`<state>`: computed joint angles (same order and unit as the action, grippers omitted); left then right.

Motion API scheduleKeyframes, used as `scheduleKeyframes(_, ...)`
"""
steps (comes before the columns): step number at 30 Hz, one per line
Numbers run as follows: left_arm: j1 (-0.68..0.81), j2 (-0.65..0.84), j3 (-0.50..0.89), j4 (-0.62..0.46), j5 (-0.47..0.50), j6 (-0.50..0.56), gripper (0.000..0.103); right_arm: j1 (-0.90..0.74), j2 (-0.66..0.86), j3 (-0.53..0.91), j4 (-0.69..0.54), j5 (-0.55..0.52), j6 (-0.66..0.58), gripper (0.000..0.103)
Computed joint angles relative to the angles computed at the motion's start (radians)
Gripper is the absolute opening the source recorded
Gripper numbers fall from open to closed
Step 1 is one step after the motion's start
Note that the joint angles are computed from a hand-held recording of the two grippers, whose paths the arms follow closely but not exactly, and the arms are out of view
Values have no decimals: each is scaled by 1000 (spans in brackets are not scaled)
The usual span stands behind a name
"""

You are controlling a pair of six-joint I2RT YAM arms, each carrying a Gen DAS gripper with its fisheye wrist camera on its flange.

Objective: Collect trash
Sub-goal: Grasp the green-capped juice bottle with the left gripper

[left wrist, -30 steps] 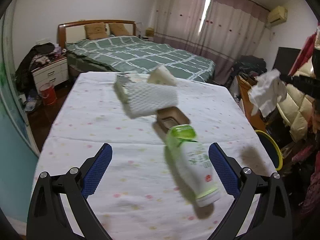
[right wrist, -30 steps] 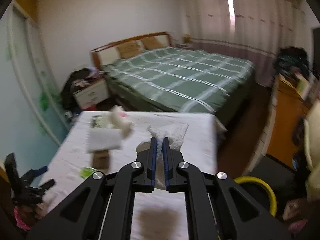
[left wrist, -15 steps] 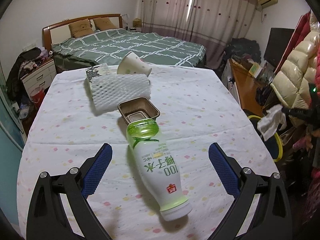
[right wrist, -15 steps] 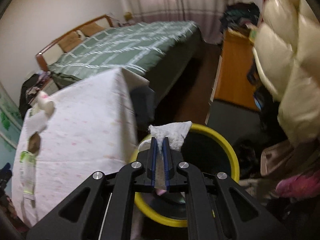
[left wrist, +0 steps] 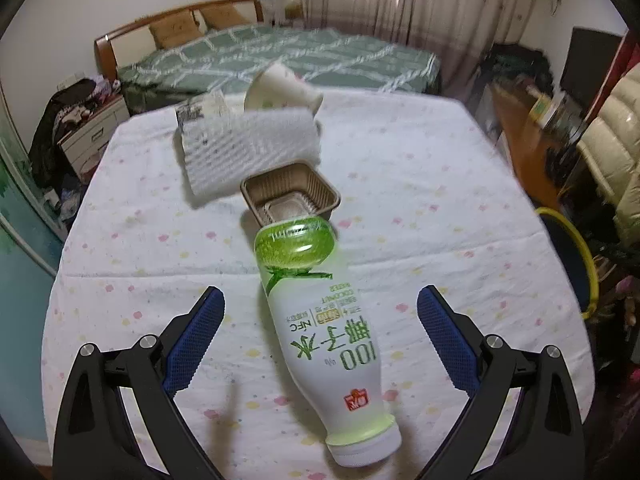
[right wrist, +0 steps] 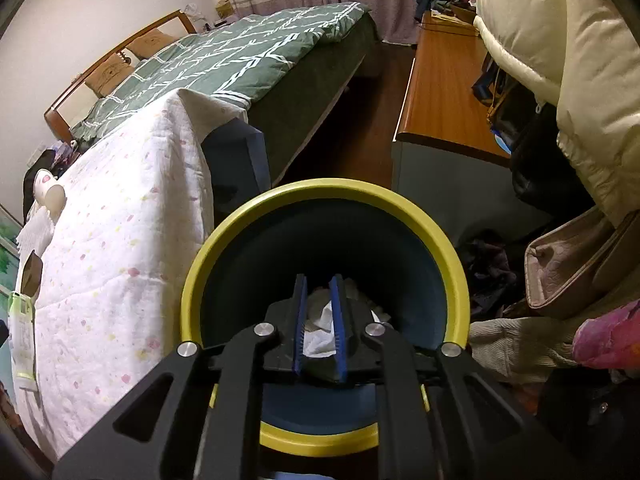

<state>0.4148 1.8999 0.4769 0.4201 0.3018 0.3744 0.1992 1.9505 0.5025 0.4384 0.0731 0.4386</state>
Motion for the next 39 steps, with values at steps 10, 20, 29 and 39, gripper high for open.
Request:
scheduleKeyframes(10,-50,82,263,-320,-68,2,96,-3,34,11,14,-22,-28,14)
scheduleKeyframes(20,-98,225,503,-569,-154,-11,84,1,37,18,9,-33,-48,15)
scheduleKeyframes(29,-115,310,642,-712,-210,2,69,-2,57,37,-7,-43,-66,16)
scheduleKeyframes(39,-140,337,748,-882,-242,25,60,16,52,47,-29,-41,-77,16)
